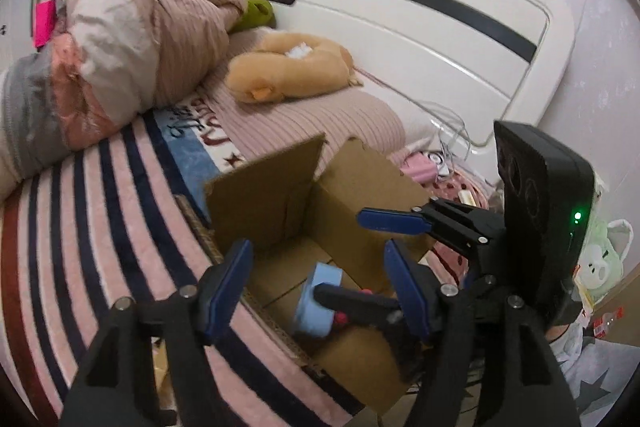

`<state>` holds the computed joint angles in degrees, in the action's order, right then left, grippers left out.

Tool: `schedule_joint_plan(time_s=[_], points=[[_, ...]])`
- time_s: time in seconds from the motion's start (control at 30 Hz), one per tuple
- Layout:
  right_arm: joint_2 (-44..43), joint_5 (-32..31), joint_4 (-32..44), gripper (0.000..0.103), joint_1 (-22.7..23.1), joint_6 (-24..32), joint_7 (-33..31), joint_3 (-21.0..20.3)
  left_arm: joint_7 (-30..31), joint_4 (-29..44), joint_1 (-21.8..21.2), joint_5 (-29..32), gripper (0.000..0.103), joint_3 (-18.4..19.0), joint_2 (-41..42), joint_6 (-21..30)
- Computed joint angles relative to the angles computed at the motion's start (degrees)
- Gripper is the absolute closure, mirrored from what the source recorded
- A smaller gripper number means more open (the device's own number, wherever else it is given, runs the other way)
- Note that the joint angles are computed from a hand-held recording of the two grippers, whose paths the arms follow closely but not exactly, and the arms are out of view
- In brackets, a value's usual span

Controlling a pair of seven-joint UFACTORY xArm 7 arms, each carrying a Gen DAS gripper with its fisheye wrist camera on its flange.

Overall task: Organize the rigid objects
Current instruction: 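Carry the light-blue device with the right gripper into the box and release, then move the right gripper to the small clear bottle and grasp it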

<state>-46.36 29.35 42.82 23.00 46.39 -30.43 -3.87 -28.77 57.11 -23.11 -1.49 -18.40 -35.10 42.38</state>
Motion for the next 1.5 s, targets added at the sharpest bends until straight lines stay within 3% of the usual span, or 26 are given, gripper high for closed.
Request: schedule_joint_plan(time_s=[0.17,0.37,0.57,0.73,0.93,1.13,1.3,1.43,1.5], points=[[-2.2,0.96,0.12,0.022,1.16,-1.79,0.85,1.27,-3.25,-1.92,3.37,2.96,0.033,-0.76,-8.86,4.27],[-2.82,4.45,2.04,0.022,9.17,-5.53,-0.57,3.83,-5.89,-6.83,9.77,7.18,0.03,-0.16,-25.23,15.32],[5.06,6.6,6.58,0.023,17.02,-5.08,-0.62,9.17,-4.7,-15.05,14.09,8.35,0.028,2.95,-41.15,25.18],[13.53,5.69,8.35,0.024,19.31,-3.16,-0.62,13.88,-4.11,-23.88,16.55,6.76,0.028,6.8,-53.04,30.61],[22.84,-6.91,9.48,0.04,15.73,-3.72,4.23,21.38,-3.51,-31.23,19.58,4.65,0.028,9.99,-62.58,33.86],[30.52,-16.04,12.81,0.049,14.6,-2.71,7.87,22.79,-2.25,-33.86,21.02,2.79,0.028,10.72,-65.92,35.02],[34.48,-13.71,15.16,0.08,15.39,-1.54,7.86,21.76,-1.46,-34.55,22.28,2.45,0.028,11.6,-67.44,36.14],[34.77,-11.16,14.42,0.081,16.05,-7.26,10.39,21.85,-1.27,-34.85,23.32,2.25,0.028,12.45,-68.2,36.39],[35.63,-8.75,15.35,0.08,16.54,-6.02,10.66,21.35,-1.17,-34.91,23.64,2.02,0.028,12.59,-68.37,36.47]])
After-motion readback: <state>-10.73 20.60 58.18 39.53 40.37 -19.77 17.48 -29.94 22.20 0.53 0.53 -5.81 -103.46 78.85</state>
